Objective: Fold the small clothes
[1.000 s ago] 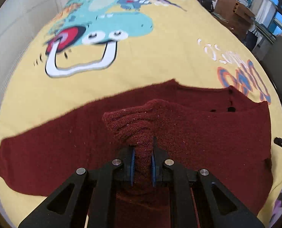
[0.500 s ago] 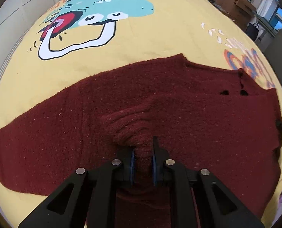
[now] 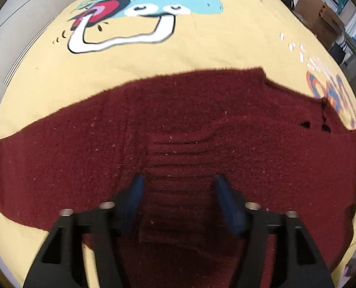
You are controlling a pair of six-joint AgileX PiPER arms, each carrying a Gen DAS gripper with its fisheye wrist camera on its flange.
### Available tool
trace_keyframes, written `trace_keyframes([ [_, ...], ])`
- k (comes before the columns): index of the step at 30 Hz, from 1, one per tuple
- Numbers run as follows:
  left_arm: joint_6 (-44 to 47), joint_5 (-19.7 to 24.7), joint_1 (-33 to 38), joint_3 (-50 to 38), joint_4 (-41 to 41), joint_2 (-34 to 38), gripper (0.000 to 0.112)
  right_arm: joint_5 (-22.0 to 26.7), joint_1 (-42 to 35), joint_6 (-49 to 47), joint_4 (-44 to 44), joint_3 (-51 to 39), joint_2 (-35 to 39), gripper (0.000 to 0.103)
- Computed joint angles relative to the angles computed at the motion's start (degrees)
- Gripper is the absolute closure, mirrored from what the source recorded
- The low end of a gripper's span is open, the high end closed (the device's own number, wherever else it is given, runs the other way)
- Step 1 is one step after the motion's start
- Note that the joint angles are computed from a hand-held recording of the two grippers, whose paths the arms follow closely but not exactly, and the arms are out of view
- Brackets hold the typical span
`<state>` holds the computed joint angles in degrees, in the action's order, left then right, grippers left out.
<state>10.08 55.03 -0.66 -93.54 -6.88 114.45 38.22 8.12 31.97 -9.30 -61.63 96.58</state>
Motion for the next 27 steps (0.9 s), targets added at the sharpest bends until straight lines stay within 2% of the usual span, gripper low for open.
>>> trace_keyframes([
  [1,0.3,-0.4,0.1,0.4,-0.4,-0.7,0.022,0.2,1.6,2.1,-2.4,0.1,-1.1,0.023],
  [5,2.7,-2.9,-0.3,3.6,-3.7,-4.7,0.010,0.5,7.9,9.3,-9.6,-0.1,-4.4,0.018],
  [7,3.5,-4.8,-1.5,5.9,-4.6,-6.9,0.010,1.9,11.0,12.2,-11.8,-1.8,-3.9,0.013],
  [9,4.0,-7.7,-3.0,8.9,-5.1,-9.1,0.010,2.1,13.9,14.9,-13.8,-3.2,-2.7,0.001],
  [10,3.5,-8.4,-4.1,9.2,-4.9,-9.4,0.010,2.2,15.1,15.7,-14.2,-3.6,-2.3,0.001],
  [15,2.4,-13.0,-9.3,14.4,-2.1,-9.4,0.010,-0.4,19.1,18.4,-14.3,-4.4,1.9,0.001],
  [17,2.7,-14.7,-9.6,15.5,-1.6,-8.0,0.010,-0.1,20.8,19.4,-15.8,-4.9,4.1,0.000],
  [20,-2.0,-17.4,-10.8,18.2,3.9,-6.3,0.010,-0.4,22.6,18.7,-15.9,-5.4,7.8,0.001],
  [23,0.2,-20.9,-9.6,21.7,2.5,-7.0,0.010,-1.8,22.2,18.9,-16.0,-4.2,9.5,0.001],
  [27,3.8,-20.6,-8.0,21.6,1.4,-7.0,0.010,-6.5,19.6,20.9,-16.9,0.7,7.8,0.001],
])
